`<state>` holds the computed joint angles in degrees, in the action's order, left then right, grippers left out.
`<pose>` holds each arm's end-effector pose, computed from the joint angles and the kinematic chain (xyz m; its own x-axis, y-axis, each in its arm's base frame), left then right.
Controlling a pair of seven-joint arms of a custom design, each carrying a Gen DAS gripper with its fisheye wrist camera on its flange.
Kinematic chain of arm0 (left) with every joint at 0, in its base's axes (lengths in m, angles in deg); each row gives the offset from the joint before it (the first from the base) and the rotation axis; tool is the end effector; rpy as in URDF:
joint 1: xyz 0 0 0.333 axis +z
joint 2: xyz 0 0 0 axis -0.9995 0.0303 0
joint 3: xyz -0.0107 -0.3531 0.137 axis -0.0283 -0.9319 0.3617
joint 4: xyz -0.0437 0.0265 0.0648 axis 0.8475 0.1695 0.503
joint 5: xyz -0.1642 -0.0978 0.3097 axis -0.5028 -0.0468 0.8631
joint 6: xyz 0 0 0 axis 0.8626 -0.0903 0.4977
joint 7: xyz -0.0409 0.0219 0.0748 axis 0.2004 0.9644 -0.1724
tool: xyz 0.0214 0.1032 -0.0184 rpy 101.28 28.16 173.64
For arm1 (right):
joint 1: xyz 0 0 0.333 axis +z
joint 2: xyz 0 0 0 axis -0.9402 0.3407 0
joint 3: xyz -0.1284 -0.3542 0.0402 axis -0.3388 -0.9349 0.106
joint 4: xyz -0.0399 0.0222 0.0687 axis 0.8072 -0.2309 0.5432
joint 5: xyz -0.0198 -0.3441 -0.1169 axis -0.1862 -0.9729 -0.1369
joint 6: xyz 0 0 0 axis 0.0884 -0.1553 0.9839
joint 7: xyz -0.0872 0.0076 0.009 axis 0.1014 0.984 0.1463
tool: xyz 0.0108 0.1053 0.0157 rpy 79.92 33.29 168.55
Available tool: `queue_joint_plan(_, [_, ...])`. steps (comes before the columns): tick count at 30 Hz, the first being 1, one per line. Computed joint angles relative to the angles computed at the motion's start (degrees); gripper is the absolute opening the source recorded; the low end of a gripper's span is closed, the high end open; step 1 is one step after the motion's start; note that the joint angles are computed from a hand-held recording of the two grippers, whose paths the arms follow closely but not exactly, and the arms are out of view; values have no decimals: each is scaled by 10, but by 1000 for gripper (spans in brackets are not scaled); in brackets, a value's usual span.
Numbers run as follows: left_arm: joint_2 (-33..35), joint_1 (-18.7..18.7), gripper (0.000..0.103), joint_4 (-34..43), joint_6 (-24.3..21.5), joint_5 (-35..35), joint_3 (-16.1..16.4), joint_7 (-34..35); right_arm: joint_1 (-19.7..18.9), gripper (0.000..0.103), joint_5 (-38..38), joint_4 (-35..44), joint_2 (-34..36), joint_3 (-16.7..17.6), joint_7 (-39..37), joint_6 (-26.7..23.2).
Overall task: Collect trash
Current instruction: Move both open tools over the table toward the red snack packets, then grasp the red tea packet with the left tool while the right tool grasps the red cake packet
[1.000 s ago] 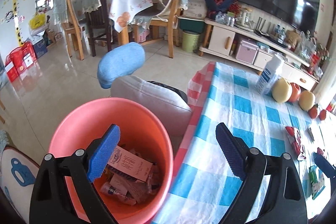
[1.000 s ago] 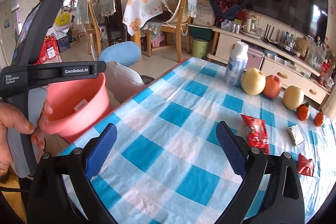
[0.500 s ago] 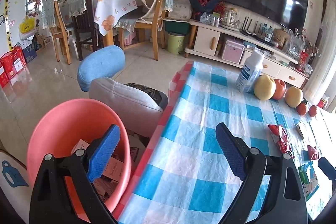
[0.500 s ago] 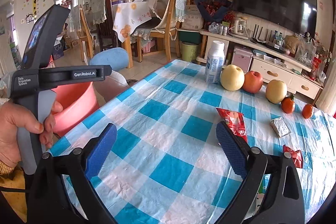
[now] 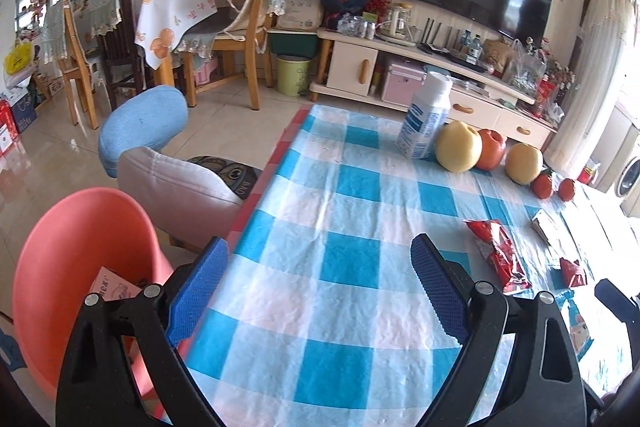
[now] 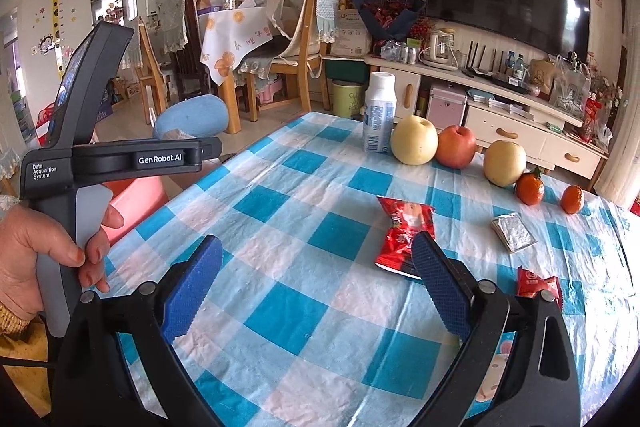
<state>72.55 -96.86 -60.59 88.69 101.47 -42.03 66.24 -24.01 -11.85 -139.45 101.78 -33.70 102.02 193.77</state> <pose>0.4806 -0.2068 0.4419 0.2177 -0.9678 0.1260 -0.6277 -0.2377 -0.7413 0.4728 0.3781 0.4486 0.5142 -0.8576 -0.0104 -0.4955 -0.2871 -0.8198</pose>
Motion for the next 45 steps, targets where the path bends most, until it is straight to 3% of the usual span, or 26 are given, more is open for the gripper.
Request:
queue_joint_plan(5, [16, -4, 92, 15, 17, 5, -2, -8, -17, 96, -4, -19, -11, 7, -4, 20])
queue_joint_plan(12, [44, -18, 92, 42, 37, 2, -3, 6, -94, 96, -41, -51, -33, 56, 40, 43])
queue_joint_plan(16, [61, -28, 92, 53, 44, -56, -3, 62, -140, 96, -76, -72, -48, 75, 86, 49])
queue_joint_plan(24, [97, -61, 92, 93, 71, -62, 8, 83, -178, 96, -83, -100, -73, 60, 128, 51])
queue_joint_plan(28, [121, -79, 92, 120, 71, -101, 9, 134, -200, 96, -85, -106, -79, 55, 149, 47])
queue_joint_plan(34, [165, -113, 92, 165, 57, -189, 11, 241, -220, 96, -75, -104, -81, 33, 151, 5])
queue_joint_plan(36, [179, -123, 92, 181, 49, -218, 12, 276, -254, 96, -102, -103, -79, 48, 179, -11])
queue_joint_plan(38, [195, -133, 92, 200, 38, -247, 15, 304, -248, 96, -97, -96, -72, 30, 180, -23])
queue_joint_plan(45, [244, -150, 92, 250, 20, -358, 18, 394, -307, 96, -145, -65, -39, 61, 211, -94])
